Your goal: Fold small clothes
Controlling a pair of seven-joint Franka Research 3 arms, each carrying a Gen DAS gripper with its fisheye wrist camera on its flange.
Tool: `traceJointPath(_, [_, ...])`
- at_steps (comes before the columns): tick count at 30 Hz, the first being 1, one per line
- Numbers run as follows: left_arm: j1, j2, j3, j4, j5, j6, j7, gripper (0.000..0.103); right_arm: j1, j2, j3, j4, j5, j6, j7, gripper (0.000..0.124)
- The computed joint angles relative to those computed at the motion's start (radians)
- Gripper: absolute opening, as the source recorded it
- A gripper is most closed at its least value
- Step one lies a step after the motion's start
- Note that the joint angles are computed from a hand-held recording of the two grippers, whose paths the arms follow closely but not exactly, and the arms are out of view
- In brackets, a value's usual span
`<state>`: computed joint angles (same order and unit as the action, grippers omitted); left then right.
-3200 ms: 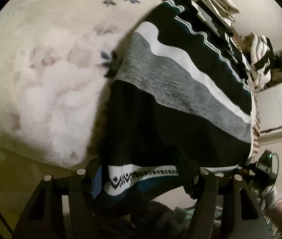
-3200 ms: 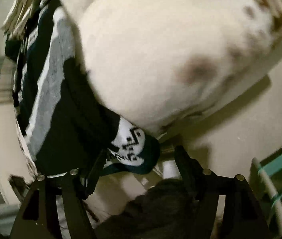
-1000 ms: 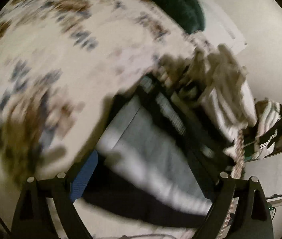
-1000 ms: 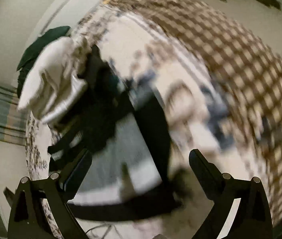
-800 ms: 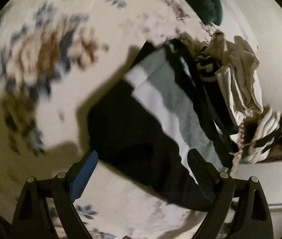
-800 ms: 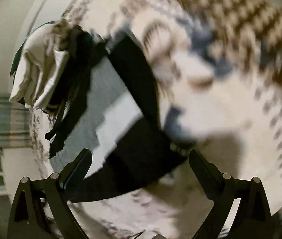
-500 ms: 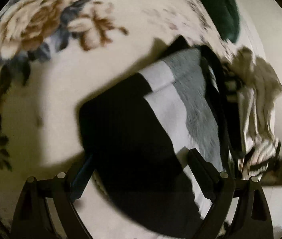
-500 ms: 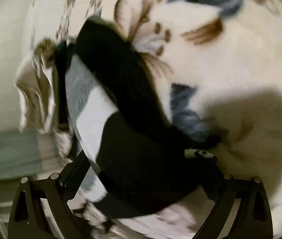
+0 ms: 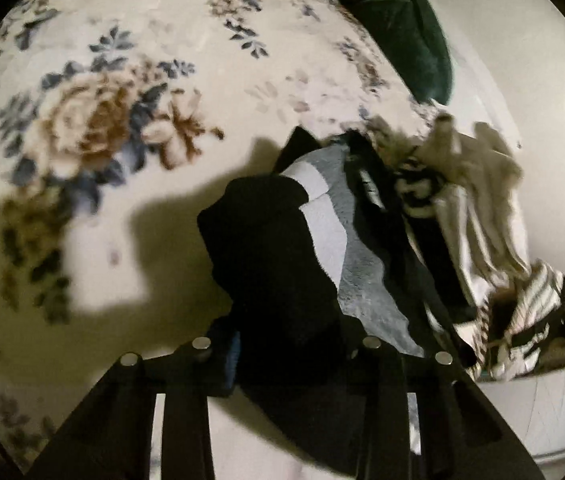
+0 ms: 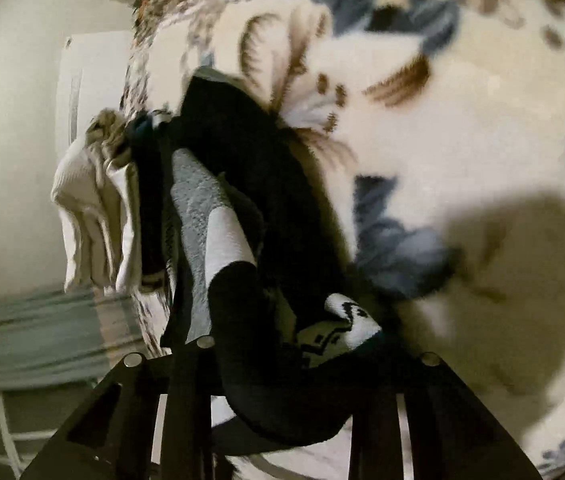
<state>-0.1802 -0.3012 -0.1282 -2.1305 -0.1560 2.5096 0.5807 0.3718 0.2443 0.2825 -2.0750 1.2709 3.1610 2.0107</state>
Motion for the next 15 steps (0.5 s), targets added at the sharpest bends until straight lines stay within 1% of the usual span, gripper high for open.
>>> traceJointPath(2, [-0.023, -0.08, 0.016, -0.036, -0.037, -0.069, 0.035, 0.031, 0.034, -0.071, -0.037, -0.07, -0.108, -0.038, 0.097, 0.028])
traceJointPath(4, [-0.041, -0.156, 0.028, -0.074, -0.06, -0.148, 0.055, 0.031, 0.073, -0.169, -0.077, -0.169, -0.258, -0.092, 0.252, 0.028])
traceJointPath(6, [-0.064, -0.213, 0.045, -0.108, -0.087, -0.242, 0.089, 0.032, 0.089, -0.267, -0.082, -0.26, -0.306, -0.14, 0.328, 0.028])
traceJointPath(7, [-0.074, -0.233, 0.054, -0.13, -0.108, -0.275, 0.101, 0.034, 0.094, -0.321, -0.084, -0.316, -0.36, -0.175, 0.394, 0.028])
traceJointPath(8, [-0.083, -0.25, 0.071, -0.158, -0.144, -0.317, 0.104, 0.039, 0.097, -0.356, -0.088, -0.35, -0.401, -0.211, 0.431, 0.031])
traceJointPath(9, [-0.081, -0.261, 0.076, -0.176, -0.166, -0.344, 0.095, 0.039, 0.094, -0.382, -0.093, -0.374, -0.462, -0.274, 0.465, 0.033])
traceJointPath(10, [-0.074, -0.276, 0.085, -0.199, -0.191, -0.373, 0.076, 0.039, 0.084, -0.394, -0.099, -0.379, -0.534, -0.349, 0.503, 0.039])
traceJointPath(11, [-0.063, -0.285, 0.084, -0.201, -0.191, -0.394, 0.065, 0.041, 0.075, -0.405, -0.109, -0.38, -0.587, -0.432, 0.529, 0.048])
traceJointPath(12, [-0.049, -0.294, 0.081, -0.193, -0.172, -0.42, 0.063, 0.049, 0.064, -0.412, -0.12, -0.369, -0.641, -0.526, 0.546, 0.054])
traceJointPath(13, [-0.041, -0.303, 0.077, -0.185, -0.158, -0.427, 0.068, 0.052, 0.053, -0.424, -0.126, -0.355, -0.711, -0.603, 0.566, 0.057])
traceJointPath(15, [-0.029, -0.306, 0.074, -0.14, -0.119, -0.443, 0.095, 0.055, 0.029, -0.463, -0.113, -0.341, -0.837, -0.657, 0.623, 0.06])
